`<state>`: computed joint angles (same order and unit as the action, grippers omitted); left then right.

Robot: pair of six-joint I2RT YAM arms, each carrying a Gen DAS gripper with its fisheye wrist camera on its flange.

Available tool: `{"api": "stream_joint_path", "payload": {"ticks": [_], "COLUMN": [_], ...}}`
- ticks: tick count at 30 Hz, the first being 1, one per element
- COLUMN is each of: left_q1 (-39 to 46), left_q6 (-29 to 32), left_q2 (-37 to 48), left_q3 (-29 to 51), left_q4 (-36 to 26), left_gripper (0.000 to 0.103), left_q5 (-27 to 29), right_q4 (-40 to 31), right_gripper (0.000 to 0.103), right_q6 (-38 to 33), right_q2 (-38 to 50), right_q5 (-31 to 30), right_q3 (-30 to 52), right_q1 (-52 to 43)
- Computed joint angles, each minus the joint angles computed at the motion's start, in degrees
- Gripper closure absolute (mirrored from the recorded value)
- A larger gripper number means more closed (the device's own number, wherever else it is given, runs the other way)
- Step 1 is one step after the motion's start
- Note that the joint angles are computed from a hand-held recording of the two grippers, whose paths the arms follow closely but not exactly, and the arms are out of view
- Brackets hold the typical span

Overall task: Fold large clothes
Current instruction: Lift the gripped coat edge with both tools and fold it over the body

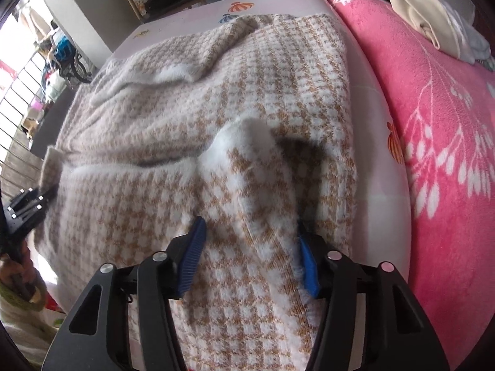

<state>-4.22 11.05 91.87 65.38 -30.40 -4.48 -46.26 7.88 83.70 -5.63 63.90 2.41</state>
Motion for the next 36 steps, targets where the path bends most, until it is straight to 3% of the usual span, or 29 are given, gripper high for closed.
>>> {"api": "stream_joint_path", "payload": {"ticks": [6, 10, 12, 21, 28, 36], "left_q1": [0.1, -0.1, -0.3, 1.0, 4.7, 3.8], "left_q6": [0.0, 0.1, 0.5, 0.0, -2.3, -3.4], "left_q2": [0.2, -1.3, -2.4, -12.7, -21.9, -18.9], "left_q3": [0.1, -1.3, -2.2, -7.3, -8.3, 1.6], "left_q4": [0.3, 1.6, 2.6, 5.0, 3.7, 4.4], "left_gripper": [0.063, 0.079, 0.088, 0.094, 0.095, 0.096], "left_q5": [0.0, -0.2, -0.6, 3.3, 10.9, 12.2], "right_q4": [1.6, 3.1, 3.4, 1.9, -0.6, 2.4], "right_gripper": [0.071, 0.089, 0.093, 0.095, 0.095, 0.095], "right_q6": [1.9, 4.0, 4.3, 6.9, 10.1, 6.3], "right_q2": [-0.9, -2.5, -4.4, -17.0, -25.6, -21.1], "right_q5": [3.4, 4.9, 4.3, 4.2, 6.1, 4.9], "right_q3": [-1.0, -2.3, -3.3, -6.3, -5.7, 4.1], "right_q1": [2.9, 4.5, 3.8, 3.6, 4.0, 1.7]}}
